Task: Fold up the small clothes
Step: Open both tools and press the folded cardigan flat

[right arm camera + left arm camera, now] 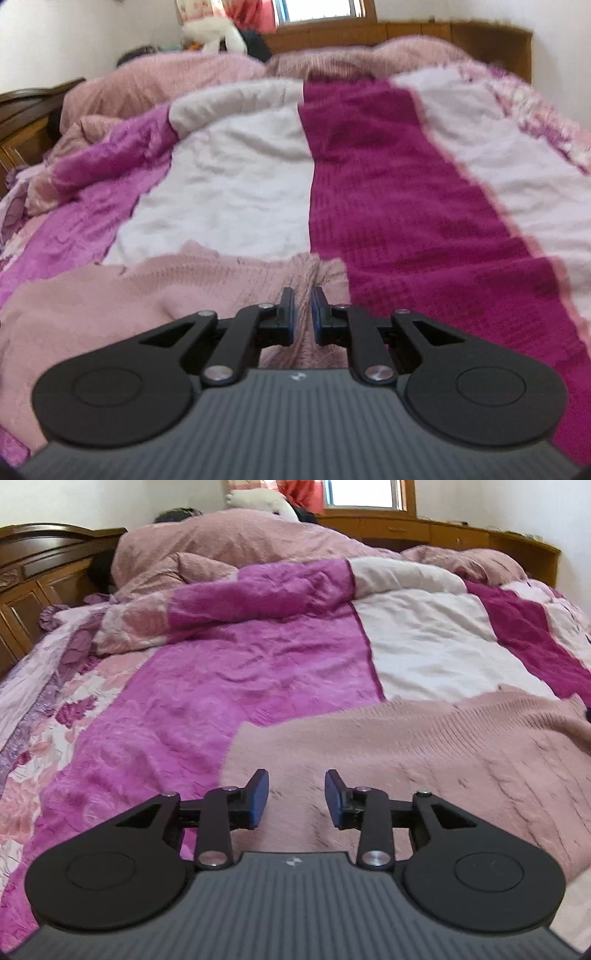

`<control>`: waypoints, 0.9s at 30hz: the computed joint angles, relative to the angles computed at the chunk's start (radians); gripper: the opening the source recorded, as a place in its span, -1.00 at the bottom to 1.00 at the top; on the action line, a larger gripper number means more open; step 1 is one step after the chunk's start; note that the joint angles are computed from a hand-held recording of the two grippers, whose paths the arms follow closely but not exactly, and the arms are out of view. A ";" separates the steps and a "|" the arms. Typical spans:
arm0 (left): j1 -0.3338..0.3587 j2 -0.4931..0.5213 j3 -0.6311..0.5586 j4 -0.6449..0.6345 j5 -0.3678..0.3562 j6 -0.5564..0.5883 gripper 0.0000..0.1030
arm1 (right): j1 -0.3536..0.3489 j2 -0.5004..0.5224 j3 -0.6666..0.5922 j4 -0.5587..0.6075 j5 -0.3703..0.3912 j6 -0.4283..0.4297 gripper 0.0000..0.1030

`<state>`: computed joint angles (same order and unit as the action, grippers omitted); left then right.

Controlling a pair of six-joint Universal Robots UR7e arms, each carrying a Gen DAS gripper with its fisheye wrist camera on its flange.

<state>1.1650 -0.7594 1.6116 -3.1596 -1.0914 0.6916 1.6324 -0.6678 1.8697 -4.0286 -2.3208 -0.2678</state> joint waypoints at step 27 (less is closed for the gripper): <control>0.015 0.018 0.004 0.044 0.030 -0.012 -0.16 | -0.024 -0.005 0.018 0.043 0.105 0.046 -0.70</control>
<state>1.1797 -0.7409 1.6158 -3.1158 -1.0618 0.6799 1.6080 -0.6731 1.8876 -3.9858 -2.2162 -0.2216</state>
